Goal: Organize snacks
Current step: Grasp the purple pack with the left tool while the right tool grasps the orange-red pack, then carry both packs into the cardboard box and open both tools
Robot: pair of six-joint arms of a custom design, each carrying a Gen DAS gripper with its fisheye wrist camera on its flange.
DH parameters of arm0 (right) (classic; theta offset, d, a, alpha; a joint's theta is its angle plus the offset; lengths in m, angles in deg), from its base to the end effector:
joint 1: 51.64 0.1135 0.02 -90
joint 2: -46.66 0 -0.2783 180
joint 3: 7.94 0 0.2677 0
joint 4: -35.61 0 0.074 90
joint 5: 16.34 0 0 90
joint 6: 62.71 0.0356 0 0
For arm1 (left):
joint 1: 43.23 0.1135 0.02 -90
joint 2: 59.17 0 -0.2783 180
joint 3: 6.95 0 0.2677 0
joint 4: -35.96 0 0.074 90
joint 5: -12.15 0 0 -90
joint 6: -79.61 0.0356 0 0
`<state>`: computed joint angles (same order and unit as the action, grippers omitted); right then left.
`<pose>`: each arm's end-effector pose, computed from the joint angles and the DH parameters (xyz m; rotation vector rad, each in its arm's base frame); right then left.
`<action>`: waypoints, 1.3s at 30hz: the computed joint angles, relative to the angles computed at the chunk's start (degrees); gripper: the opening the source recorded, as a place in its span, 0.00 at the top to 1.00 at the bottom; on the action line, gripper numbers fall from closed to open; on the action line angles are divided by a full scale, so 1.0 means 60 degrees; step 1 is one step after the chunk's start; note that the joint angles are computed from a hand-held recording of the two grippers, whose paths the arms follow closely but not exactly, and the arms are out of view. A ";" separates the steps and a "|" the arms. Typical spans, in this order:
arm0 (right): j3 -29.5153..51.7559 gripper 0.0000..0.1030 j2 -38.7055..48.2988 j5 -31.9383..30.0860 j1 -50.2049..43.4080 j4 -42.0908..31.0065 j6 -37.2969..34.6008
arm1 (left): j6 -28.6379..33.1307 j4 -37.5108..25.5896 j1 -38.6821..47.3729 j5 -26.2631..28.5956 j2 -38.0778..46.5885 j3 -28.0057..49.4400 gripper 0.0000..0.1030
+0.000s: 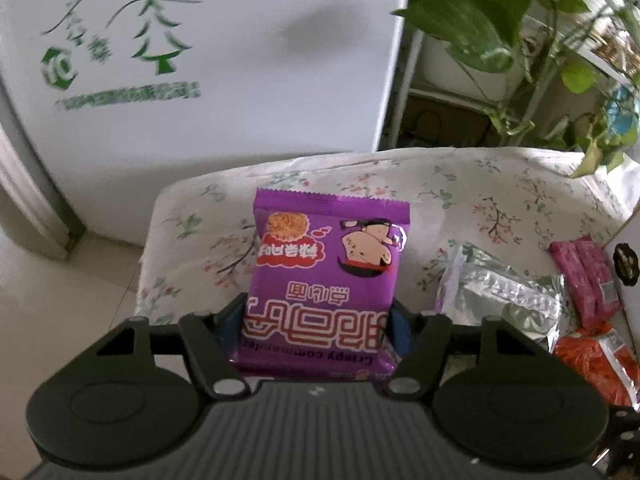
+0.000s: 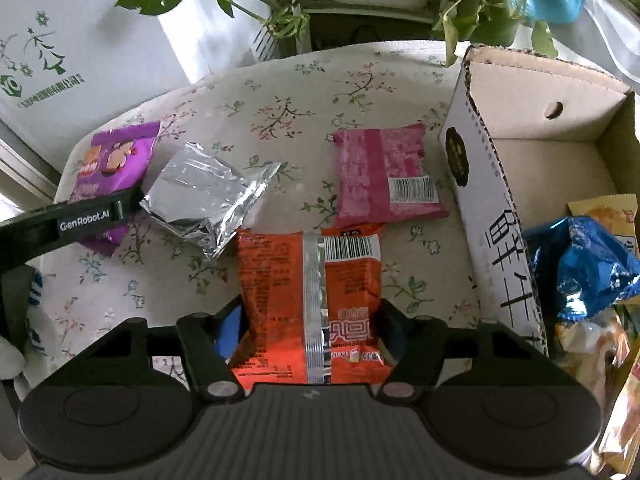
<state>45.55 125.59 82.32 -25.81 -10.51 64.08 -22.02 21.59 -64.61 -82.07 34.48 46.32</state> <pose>0.2209 0.1010 0.1680 0.3004 2.7725 0.0548 0.2848 -0.1087 0.1284 0.1854 2.5214 -0.1389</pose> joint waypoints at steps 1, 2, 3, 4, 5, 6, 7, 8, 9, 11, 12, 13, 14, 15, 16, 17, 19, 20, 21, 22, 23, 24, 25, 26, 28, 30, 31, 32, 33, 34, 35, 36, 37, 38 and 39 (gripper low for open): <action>0.0001 0.29 -0.0108 -0.0006 0.0007 -0.0021 -0.0023 | -0.0099 -0.0087 0.0061 0.0033 -0.0098 -0.0034 0.34; -0.0003 0.29 -0.0242 -0.0037 0.0007 -0.0048 -0.0044 | -0.0172 -0.0139 0.0139 0.0083 -0.0226 -0.0110 0.34; -0.0015 0.29 -0.0364 -0.0091 -0.0011 -0.0067 -0.0055 | -0.0202 -0.0188 0.0182 0.0080 -0.0346 -0.0181 0.34; -0.0028 0.29 -0.0464 -0.0148 -0.0034 -0.0087 -0.0052 | -0.0194 -0.0190 0.0214 0.0044 -0.0421 -0.0257 0.34; -0.0031 0.29 -0.0516 -0.0181 -0.0057 -0.0103 -0.0067 | -0.0193 -0.0240 0.0220 -0.0048 -0.0539 -0.0338 0.34; -0.0039 0.29 -0.0577 -0.0190 -0.0054 -0.0130 -0.0078 | -0.0200 -0.0298 0.0226 -0.0106 -0.0621 -0.0389 0.34; -0.0047 0.29 -0.0643 -0.0192 -0.0039 -0.0165 -0.0083 | -0.0227 -0.0356 0.0231 -0.0141 -0.0686 -0.0426 0.34; -0.0052 0.29 -0.0727 -0.0220 -0.0039 -0.0195 -0.0103 | -0.0273 -0.0429 0.0237 -0.0169 -0.0795 -0.0490 0.34; -0.0056 0.29 -0.0785 -0.0255 -0.0048 -0.0202 -0.0126 | -0.0308 -0.0482 0.0243 -0.0190 -0.0890 -0.0541 0.34; -0.0063 0.29 -0.0904 -0.0299 -0.0066 -0.0207 -0.0163 | -0.0361 -0.0572 0.0235 -0.0272 -0.1150 -0.0669 0.34; -0.0073 0.29 -0.0990 -0.0310 -0.0057 -0.0227 -0.0154 | -0.0381 -0.0612 0.0217 -0.0309 -0.1288 -0.0733 0.34; -0.0093 0.29 -0.1122 -0.0312 -0.0027 -0.0288 -0.0121 | -0.0403 -0.0641 0.0194 -0.0333 -0.1440 -0.0805 0.34; -0.0109 0.29 -0.1180 -0.0327 -0.0021 -0.0280 -0.0120 | -0.0429 -0.0672 0.0161 -0.0350 -0.1572 -0.0866 0.34; -0.0137 0.29 -0.1243 -0.0362 -0.0047 -0.0274 -0.0158 | -0.0452 -0.0689 0.0134 -0.0362 -0.1663 -0.0917 0.34; -0.0148 0.29 -0.1284 -0.0384 -0.0052 -0.0285 -0.0155 | -0.0501 -0.0732 0.0084 -0.0386 -0.1784 -0.0976 0.34; -0.0189 0.29 -0.1316 -0.0410 -0.0062 -0.0257 -0.0145 | -0.0555 -0.0763 0.0027 -0.0407 -0.1870 -0.1023 0.34; -0.0210 0.29 -0.1432 -0.0460 -0.0096 -0.0278 -0.0152 | -0.0634 -0.0849 -0.0098 -0.0444 -0.2014 -0.1062 0.34; -0.0210 0.29 -0.1497 -0.0465 -0.0105 -0.0289 -0.0155 | -0.0680 -0.0919 -0.0188 -0.0491 -0.2102 -0.1068 0.34; -0.0218 0.29 -0.1596 -0.0487 -0.0126 -0.0301 -0.0167 | -0.0734 -0.1011 -0.0295 -0.0550 -0.2205 -0.1071 0.34; -0.0222 0.29 -0.1696 -0.0529 -0.0153 -0.0311 -0.0167 | -0.0779 -0.1076 -0.0395 -0.0597 -0.2309 -0.1084 0.34; -0.0222 0.29 -0.1820 -0.0573 -0.0188 -0.0359 -0.0169 | -0.0843 -0.1161 -0.0517 -0.0653 -0.2439 -0.1098 0.34; -0.0226 0.29 -0.1921 -0.0612 -0.0224 -0.0382 -0.0182 | -0.0922 -0.1257 -0.0633 -0.0708 -0.2565 -0.1109 0.34; -0.0231 0.29 -0.2011 -0.0621 -0.0237 -0.0404 -0.0191 | -0.0992 -0.1323 -0.0721 -0.0732 -0.2669 -0.1122 0.34; -0.0234 0.29 -0.2094 -0.0624 -0.0257 -0.0435 -0.0211 | -0.1097 -0.1412 -0.0844 -0.0759 -0.2803 -0.1141 0.34; -0.0249 0.29 -0.2238 -0.0639 -0.0288 -0.0510 -0.0238 | -0.1236 -0.1539 -0.1046 -0.0820 -0.2991 -0.1169 0.34; -0.0276 0.29 -0.2360 -0.0694 -0.0336 -0.0562 -0.0248 | -0.1370 -0.1676 -0.1306 -0.0926 -0.3175 -0.1210 0.34; -0.0291 0.29 -0.2450 -0.0716 -0.0363 -0.0602 -0.0273 | -0.1437 -0.1736 -0.1430 -0.0986 -0.3252 -0.1235 0.34; -0.0308 0.29 -0.2551 -0.0720 -0.0371 -0.0652 -0.0288 | -0.1504 -0.1797 -0.1557 -0.1048 -0.3323 -0.1255 0.34; -0.0325 0.29 -0.2646 -0.0736 -0.0392 -0.0684 -0.0312 | -0.1572 -0.1851 -0.1659 -0.1096 -0.3382 -0.1268 0.34; -0.0347 0.29 -0.2731 -0.0767 -0.0442 -0.0707 -0.0354 | -0.1682 -0.1914 -0.1782 -0.1151 -0.3464 -0.1291 0.34; -0.0361 0.29 -0.2845 -0.0795 -0.0492 -0.0767 -0.0394 | -0.1795 -0.1972 -0.1877 -0.1172 -0.3550 -0.1306 0.34; -0.0369 0.29 -0.2942 -0.0808 -0.0532 -0.0823 -0.0427 | -0.1887 -0.2020 -0.1945 -0.1169 -0.3632 -0.1317 0.34; -0.0383 0.29 -0.3023 -0.0813 -0.0563 -0.0868 -0.0449 | -0.1995 -0.2076 -0.2036 -0.1182 -0.3726 -0.1324 0.34; -0.0385 0.29 -0.3105 -0.0813 -0.0599 -0.0927 -0.0466 | -0.2094 -0.2125 -0.2128 -0.1193 -0.3815 -0.1323 0.34; -0.0388 0.29 -0.3203 -0.0827 -0.0649 -0.0994 -0.0498 | -0.2186 -0.2179 -0.2223 -0.1206 -0.3896 -0.1316 0.34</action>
<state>43.22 106.37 77.36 -29.70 -16.47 61.09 -35.14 8.52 -77.95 -89.31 11.10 38.43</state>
